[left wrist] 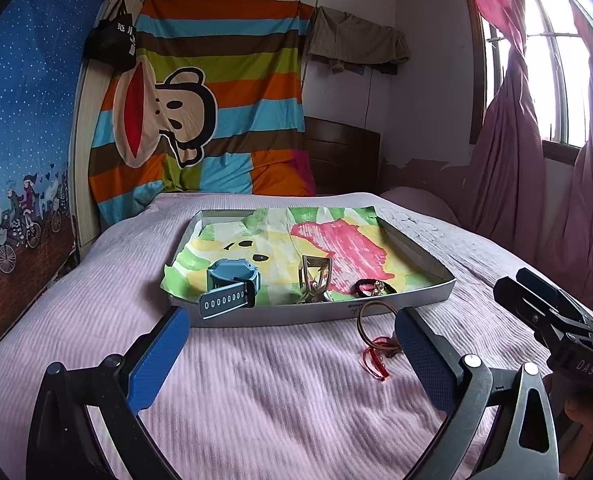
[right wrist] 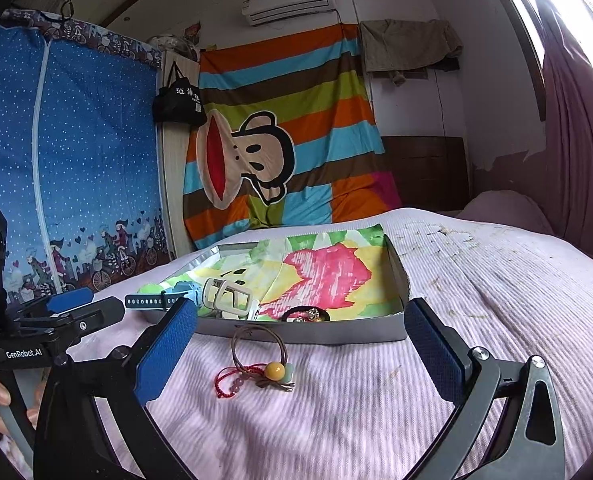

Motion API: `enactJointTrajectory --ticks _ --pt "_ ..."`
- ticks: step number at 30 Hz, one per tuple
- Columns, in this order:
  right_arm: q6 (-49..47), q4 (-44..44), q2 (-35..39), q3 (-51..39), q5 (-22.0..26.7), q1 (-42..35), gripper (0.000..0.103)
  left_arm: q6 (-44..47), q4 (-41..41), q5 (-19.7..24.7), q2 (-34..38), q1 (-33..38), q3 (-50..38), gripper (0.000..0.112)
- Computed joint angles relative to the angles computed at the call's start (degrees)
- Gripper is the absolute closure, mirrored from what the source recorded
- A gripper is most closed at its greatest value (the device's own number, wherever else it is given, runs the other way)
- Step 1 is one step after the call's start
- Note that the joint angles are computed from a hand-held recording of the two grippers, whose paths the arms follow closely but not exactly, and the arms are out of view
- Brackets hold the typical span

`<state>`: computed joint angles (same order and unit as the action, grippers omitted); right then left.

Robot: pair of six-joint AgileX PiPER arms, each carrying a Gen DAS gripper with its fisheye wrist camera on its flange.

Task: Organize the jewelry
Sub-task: 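Withdraw both open tools from the tray toward the last two items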

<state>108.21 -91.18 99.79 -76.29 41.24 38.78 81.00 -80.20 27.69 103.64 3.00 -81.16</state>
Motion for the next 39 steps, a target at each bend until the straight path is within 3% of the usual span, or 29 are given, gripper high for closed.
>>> enactJointTrajectory --ticks 6,19,28,36,38,39 --pt "0.33 0.37 -0.93 2.37 0.31 0.29 0.001 3.22 -1.44 0.78 -1.23 0.44 3.06 0.009" --pt "-1.64 2.45 0.07 2.33 -0.41 -0.23 0.001 -1.35 5.01 -0.19 -0.93 -0.70 2.41 0.009" --pt "-6.42 7.53 1.74 -0.12 -1.59 -1.61 0.001 -13.89 18.25 -1.28 0.65 -2.51 -1.09 0.009" --pt "-11.01 13.23 2.39 -1.22 -9.63 -5.94 0.002 -22.30 27.67 3.65 3.52 -2.89 -6.14 0.009" --pt "-13.20 15.49 3.03 -1.94 -11.01 -6.70 0.005 -22.85 27.88 6.95 4.91 -2.37 -8.24 0.015" --pt "-14.80 17.10 3.45 -2.47 -12.04 -7.19 0.011 -23.77 28.46 8.49 5.68 -2.18 -9.44 0.021"
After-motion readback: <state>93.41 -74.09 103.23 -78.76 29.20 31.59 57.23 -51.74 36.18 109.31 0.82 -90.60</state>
